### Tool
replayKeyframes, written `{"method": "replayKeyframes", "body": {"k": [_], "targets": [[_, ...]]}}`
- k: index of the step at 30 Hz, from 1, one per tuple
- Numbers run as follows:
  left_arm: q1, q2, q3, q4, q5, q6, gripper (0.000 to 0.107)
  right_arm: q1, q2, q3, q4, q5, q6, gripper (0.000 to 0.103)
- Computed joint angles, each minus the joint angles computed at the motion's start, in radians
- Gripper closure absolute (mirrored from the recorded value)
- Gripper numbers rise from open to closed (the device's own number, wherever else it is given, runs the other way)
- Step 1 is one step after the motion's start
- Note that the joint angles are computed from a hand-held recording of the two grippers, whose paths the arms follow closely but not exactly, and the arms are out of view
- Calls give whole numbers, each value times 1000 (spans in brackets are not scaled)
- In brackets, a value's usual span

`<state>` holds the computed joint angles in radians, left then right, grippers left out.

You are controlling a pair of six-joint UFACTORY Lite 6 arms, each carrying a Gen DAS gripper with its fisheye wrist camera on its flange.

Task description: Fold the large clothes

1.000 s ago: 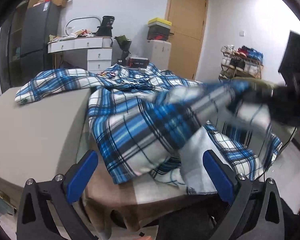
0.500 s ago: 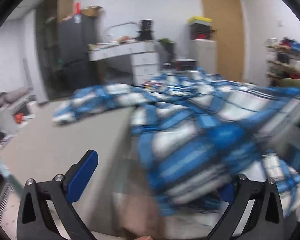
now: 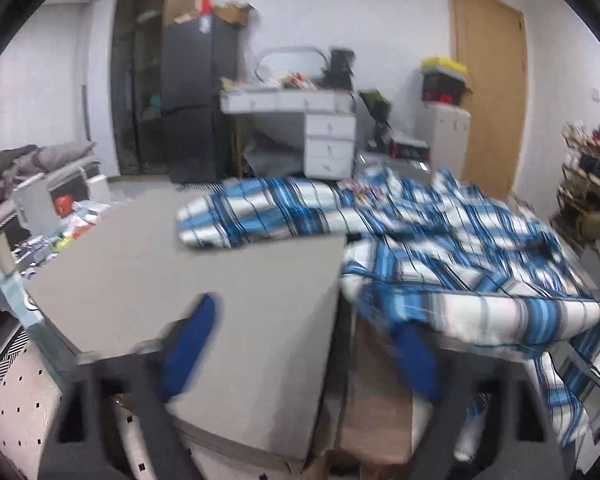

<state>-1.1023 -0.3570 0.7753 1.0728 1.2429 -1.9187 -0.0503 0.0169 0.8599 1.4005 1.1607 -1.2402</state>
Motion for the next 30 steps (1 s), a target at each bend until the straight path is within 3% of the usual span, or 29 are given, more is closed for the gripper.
{"method": "replayKeyframes", "body": {"k": [2, 3, 10, 12, 16, 17, 18, 22, 24, 25, 27, 29, 30], "targets": [[28, 14, 4, -22, -83, 65, 98, 0, 9, -8, -9, 1, -6, 99], [21, 22, 9, -29, -93, 83, 104, 2, 13, -15, -15, -2, -8, 99], [-84, 41, 39, -34, 41, 152, 106, 14, 41, -35, -65, -58, -22, 98], [-101, 39, 37, -43, 89, 200, 106, 44, 48, -32, -126, -122, -6, 95], [-99, 48, 6, -90, 147, 315, 106, 74, 62, -58, -220, -251, 22, 81], [-100, 49, -9, -104, 155, 340, 106, 64, 81, -58, -237, -246, 32, 69], [-103, 48, -21, -116, 165, 354, 106, 42, 99, -63, -237, -227, 23, 66], [-135, -19, -78, -169, 152, 336, 106, -94, 80, -113, -210, -159, -75, 63], [-168, -108, -116, -183, 96, 286, 106, -224, 22, -157, -178, -119, -156, 55], [-182, -151, -134, -184, 54, 252, 104, -288, -12, -173, -168, -106, -187, 49], [-195, -194, -153, -176, -12, 187, 82, -453, -98, -212, -134, -100, -264, 43], [-198, -186, -144, -137, -56, 120, 30, -597, -140, -217, -93, -130, -333, 28], [-207, -175, -137, -106, -59, 81, 23, -663, -146, -217, -70, -151, -372, 27]]}}
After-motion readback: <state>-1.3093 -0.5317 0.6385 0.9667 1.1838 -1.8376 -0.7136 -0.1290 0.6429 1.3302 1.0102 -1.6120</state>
